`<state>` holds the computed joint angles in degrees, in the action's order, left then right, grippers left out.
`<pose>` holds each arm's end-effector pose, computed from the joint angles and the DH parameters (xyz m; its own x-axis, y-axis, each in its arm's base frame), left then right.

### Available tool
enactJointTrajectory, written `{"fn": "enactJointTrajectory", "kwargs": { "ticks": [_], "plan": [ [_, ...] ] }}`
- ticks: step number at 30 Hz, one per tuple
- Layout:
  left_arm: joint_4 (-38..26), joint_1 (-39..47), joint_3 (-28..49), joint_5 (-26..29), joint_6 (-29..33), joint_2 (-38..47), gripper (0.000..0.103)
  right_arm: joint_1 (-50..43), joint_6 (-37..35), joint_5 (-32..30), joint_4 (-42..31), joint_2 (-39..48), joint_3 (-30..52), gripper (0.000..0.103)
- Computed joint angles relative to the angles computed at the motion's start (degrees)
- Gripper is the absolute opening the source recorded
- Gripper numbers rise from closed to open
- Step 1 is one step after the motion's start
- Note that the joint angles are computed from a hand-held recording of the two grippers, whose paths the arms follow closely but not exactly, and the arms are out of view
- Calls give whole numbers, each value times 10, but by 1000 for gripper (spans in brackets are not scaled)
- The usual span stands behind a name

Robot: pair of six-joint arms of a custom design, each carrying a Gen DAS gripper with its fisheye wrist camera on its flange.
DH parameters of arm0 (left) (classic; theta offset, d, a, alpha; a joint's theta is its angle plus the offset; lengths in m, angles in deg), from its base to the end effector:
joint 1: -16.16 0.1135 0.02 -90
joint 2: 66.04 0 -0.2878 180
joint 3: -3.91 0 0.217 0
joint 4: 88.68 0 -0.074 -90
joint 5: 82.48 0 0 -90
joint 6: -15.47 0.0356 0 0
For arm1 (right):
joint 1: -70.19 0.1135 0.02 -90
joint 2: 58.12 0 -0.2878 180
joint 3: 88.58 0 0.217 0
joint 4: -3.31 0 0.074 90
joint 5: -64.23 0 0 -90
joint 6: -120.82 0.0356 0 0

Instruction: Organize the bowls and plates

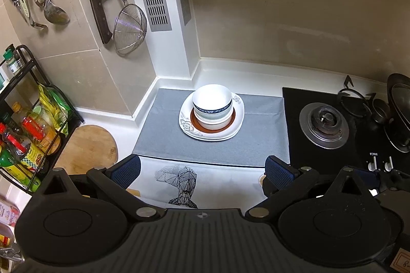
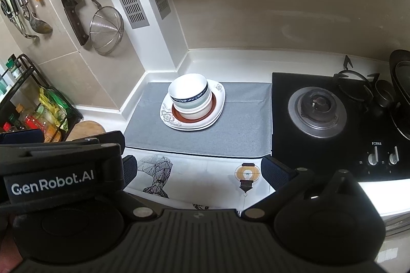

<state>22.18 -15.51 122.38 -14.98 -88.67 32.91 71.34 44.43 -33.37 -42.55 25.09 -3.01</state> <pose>0.2953 -0.1662 0.3889 -0.6956 0.1639 -0.6994 0.1074 0.9864 0.1244 0.2819 0.0104 0.3330 -0.6961 0.2193 -0.6836 0.0494 0.9646 0.2592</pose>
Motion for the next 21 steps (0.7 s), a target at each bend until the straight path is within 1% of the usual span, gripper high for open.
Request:
{"fn": "enactJointTrajectory", "kwargs": {
  "ticks": [21],
  "plan": [
    [-22, -1, 42, -11, 2, 28, 103, -14, -7, -19, -3, 21, 19, 103]
  ]
}}
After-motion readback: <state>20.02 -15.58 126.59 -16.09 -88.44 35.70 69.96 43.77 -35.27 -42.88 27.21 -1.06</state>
